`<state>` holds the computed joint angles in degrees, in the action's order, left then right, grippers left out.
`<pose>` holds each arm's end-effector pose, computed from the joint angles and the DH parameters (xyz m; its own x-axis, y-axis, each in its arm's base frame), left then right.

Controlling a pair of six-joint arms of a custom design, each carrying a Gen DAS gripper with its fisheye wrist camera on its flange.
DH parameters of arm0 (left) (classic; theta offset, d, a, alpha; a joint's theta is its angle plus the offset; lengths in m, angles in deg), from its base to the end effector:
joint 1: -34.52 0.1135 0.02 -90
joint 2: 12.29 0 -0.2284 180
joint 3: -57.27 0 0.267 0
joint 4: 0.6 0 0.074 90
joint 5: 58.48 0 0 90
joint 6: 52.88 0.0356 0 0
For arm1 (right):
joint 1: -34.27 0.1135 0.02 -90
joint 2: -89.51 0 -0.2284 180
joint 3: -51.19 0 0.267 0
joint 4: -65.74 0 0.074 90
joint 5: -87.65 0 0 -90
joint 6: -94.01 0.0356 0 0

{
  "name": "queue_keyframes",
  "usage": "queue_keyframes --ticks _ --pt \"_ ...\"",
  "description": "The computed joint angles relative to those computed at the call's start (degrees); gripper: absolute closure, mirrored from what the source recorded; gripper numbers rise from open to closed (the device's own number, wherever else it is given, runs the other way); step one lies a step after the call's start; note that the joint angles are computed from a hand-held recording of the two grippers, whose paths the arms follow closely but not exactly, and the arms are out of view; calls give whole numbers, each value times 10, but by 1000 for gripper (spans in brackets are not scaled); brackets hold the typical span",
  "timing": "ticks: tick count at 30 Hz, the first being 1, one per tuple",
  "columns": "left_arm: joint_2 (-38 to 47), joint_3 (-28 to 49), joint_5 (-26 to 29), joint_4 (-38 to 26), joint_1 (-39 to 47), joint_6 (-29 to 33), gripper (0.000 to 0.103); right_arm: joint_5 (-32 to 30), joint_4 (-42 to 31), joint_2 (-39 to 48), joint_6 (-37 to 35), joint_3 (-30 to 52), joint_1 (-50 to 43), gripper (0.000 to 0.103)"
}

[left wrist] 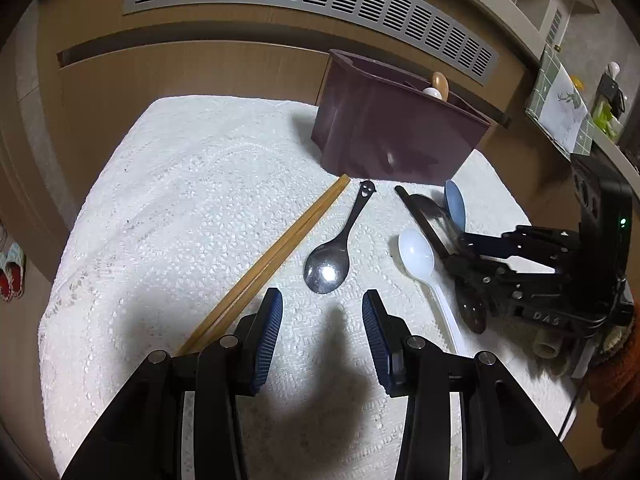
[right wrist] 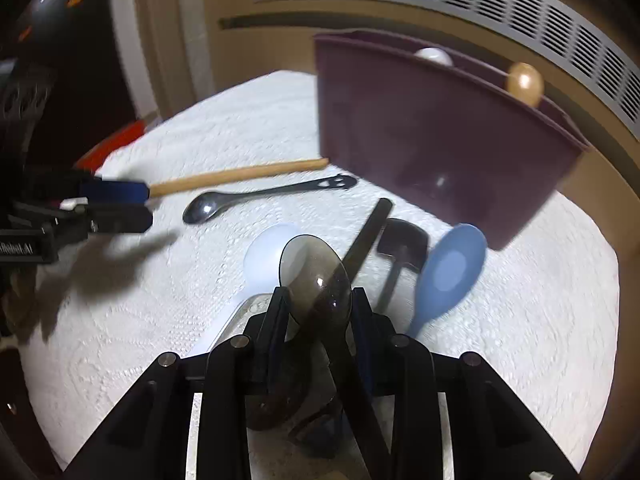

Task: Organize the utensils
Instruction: 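Grasp the dark brown spoon with the right gripper while the left gripper moves to the chopsticks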

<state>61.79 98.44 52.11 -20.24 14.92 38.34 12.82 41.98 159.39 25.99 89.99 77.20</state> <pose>0.2283 -0.0946 0.1029 -0.7367 0.2835 -0.6139 0.5313 0.8043 -0.2662 0.1766 0.1515 0.1015 -0.7598 -0.2135 -0.6141 -0.2832 0.9589 0.0171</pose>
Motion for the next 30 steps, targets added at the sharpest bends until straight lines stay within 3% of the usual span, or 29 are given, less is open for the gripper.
queue_keyframes --ticks 6,9,14,16,18,27,30 --pt "36 22 -13 17 -22 -1 60 25 -65 -167 112 -71 -10 75" --pt "46 34 -23 23 -29 0 60 73 -124 -284 164 -110 1 75" --pt "98 110 -27 -10 -30 57 61 122 -195 -413 213 -151 9 75" --pt "145 167 -15 -52 -22 80 67 129 -201 -429 220 -155 8 75" --pt "170 200 -37 -76 -20 92 70 137 -204 -436 223 -157 18 75" --pt "178 166 -87 -55 0 104 68 145 -230 -498 235 -183 30 75" --pt "173 168 -77 -56 7 104 68 146 -223 -490 236 -183 34 75"
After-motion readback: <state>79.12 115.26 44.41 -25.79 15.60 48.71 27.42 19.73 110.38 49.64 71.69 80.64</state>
